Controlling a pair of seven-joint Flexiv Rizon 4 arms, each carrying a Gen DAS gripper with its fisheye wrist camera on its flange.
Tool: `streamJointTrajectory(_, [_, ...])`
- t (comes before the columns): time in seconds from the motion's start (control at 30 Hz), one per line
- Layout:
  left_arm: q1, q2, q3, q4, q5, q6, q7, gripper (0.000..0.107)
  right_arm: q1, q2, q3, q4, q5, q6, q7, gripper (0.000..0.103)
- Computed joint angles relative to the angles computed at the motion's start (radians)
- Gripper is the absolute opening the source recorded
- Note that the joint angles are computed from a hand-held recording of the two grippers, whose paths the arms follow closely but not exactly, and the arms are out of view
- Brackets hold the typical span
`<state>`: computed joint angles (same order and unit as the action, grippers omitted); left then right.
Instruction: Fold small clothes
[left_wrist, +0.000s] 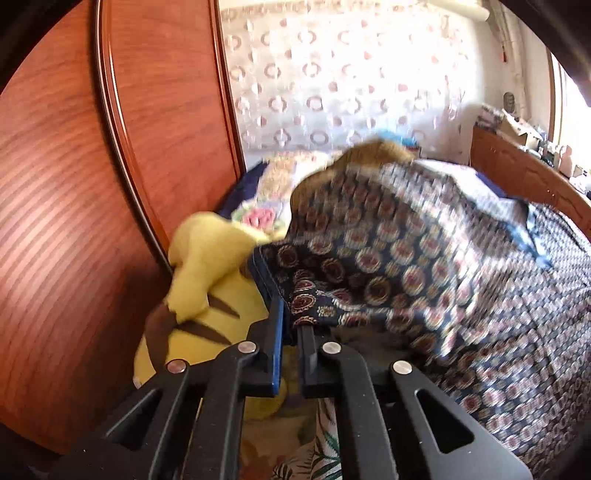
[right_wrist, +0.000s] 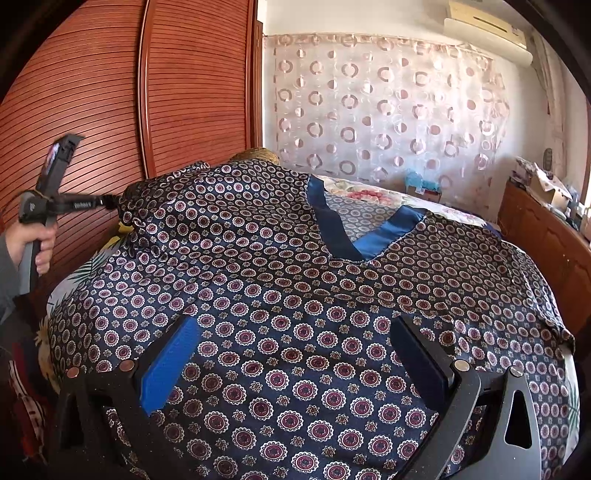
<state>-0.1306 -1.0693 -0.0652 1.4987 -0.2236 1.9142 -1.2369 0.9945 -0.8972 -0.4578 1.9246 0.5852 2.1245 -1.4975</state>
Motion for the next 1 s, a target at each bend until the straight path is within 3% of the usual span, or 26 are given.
streamJointTrajectory(0.2, [0.04,0.05,-0.104,-0.017,0.1,0.032,0.021,0.006,-0.042,0.014,0.036,-0.002,-0.026,0.001,0.011,0.103])
streamJointTrajectory(0.37, [0.056,0.064,-0.221,-0.054,0.214,-0.028,0.081,0.006,-0.068,0.019,0.056,-0.005,-0.043,-0.001,0.017,0.103])
streamJointTrajectory(0.47, [0.024,0.072,-0.227,-0.049,0.233,-0.078,0.127,0.007,-0.076,0.02,0.062,-0.007,-0.052,-0.007,0.021,0.103])
streamJointTrajectory(0.57, [0.066,0.075,-0.304,-0.021,0.241,-0.117,0.161,0.024,-0.084,0.02,0.068,-0.009,-0.061,-0.007,0.028,0.103])
streamJointTrajectory(0.63, [0.132,0.068,-0.39,0.011,0.259,-0.114,0.184,0.048,-0.088,0.02,0.071,-0.01,-0.065,-0.005,0.032,0.103])
streamJointTrajectory(0.67, [0.147,0.066,-0.409,0.027,0.262,-0.098,0.186,0.051,-0.09,0.019,0.072,-0.011,-0.067,-0.008,0.033,0.103])
streamJointTrajectory(0.7, [0.159,0.07,-0.418,0.036,0.261,-0.092,0.185,0.058,-0.089,0.018,0.071,-0.012,-0.069,-0.01,0.034,0.103])
streamJointTrajectory(0.8, [0.181,0.074,-0.418,0.053,0.251,-0.071,0.169,0.065,-0.089,0.015,0.069,-0.014,-0.073,-0.012,0.039,0.103])
streamJointTrajectory(1.0, [0.142,0.059,-0.322,0.036,0.184,-0.06,0.095,0.066,-0.128,0.029,0.107,-0.008,-0.101,-0.003,0.052,0.103])
